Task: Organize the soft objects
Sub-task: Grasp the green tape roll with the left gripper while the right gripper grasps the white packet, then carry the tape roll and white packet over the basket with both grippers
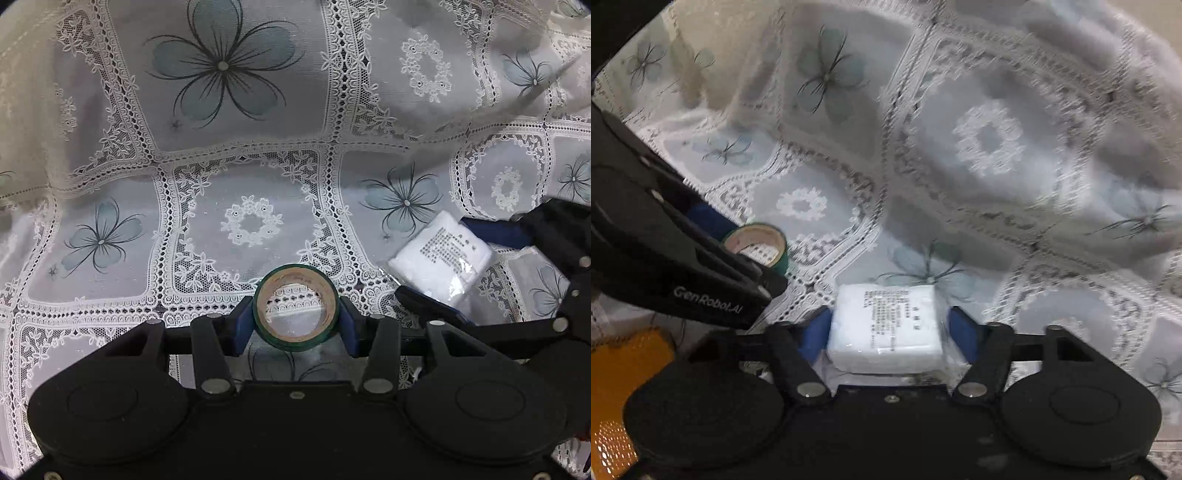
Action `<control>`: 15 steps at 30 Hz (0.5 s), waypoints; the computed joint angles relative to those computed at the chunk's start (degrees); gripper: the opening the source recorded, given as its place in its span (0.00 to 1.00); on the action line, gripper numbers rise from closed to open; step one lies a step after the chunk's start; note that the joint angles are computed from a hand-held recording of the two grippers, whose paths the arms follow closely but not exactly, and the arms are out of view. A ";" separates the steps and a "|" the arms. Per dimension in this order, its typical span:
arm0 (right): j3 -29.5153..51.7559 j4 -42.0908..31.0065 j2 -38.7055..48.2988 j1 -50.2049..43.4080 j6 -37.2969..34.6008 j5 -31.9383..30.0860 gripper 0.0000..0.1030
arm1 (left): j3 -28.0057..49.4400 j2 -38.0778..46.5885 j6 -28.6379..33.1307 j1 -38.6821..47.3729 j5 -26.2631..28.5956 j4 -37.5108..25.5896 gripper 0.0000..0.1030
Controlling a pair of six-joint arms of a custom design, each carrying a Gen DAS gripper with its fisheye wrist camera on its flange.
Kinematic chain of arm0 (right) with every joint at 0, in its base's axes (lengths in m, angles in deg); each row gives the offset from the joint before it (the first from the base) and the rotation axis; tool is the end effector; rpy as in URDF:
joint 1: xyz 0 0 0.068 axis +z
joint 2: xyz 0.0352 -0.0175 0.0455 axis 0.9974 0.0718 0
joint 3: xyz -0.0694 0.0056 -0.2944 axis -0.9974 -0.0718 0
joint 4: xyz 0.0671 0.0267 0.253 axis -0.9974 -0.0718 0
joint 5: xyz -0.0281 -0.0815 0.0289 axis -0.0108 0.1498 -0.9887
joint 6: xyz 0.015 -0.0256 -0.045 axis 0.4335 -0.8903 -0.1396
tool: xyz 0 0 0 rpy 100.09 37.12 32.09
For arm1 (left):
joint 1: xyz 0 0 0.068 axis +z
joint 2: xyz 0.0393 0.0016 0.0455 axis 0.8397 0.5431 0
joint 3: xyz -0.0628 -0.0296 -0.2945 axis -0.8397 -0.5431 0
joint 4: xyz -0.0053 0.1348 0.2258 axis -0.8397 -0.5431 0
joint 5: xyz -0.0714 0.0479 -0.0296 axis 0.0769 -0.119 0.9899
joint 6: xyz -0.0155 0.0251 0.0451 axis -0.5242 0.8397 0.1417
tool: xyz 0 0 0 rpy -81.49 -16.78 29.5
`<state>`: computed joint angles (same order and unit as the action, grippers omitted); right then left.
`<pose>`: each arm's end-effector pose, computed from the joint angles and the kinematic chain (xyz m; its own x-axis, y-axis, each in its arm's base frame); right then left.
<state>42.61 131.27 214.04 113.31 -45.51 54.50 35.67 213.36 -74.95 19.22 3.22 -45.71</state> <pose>0.2940 0.1308 0.0264 -0.6709 -0.2865 -0.6839 -0.0257 0.9308 -0.3647 0.3013 -0.2363 0.0477 -0.6402 0.4531 -0.6203 0.6110 0.7898 -0.0536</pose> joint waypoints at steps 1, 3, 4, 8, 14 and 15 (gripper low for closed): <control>-0.33 0.52 -0.08 -0.15 0.56 -0.43 0.59 | -0.36 -0.24 0.03 0.13 0.16 0.24 0.45; -0.98 -0.02 -1.10 -0.71 2.33 -1.82 0.58 | -1.11 -0.42 -0.07 0.24 0.29 1.22 0.45; -1.42 -0.41 -1.76 -0.97 3.51 -2.54 0.58 | -1.50 -0.55 -0.21 0.23 0.27 1.73 0.45; -4.21 -1.26 -4.84 -1.52 9.11 -4.30 0.58 | -2.23 -1.07 -1.04 -0.71 -1.51 2.37 0.45; -8.56 -3.77 -11.01 -1.05 18.03 -4.81 0.58 | -1.75 -2.98 -3.67 -0.77 2.30 -1.05 0.45; -9.46 -3.95 -12.06 -0.93 18.94 -5.03 0.58 | -1.92 -3.51 -4.14 -0.87 2.66 -1.73 0.45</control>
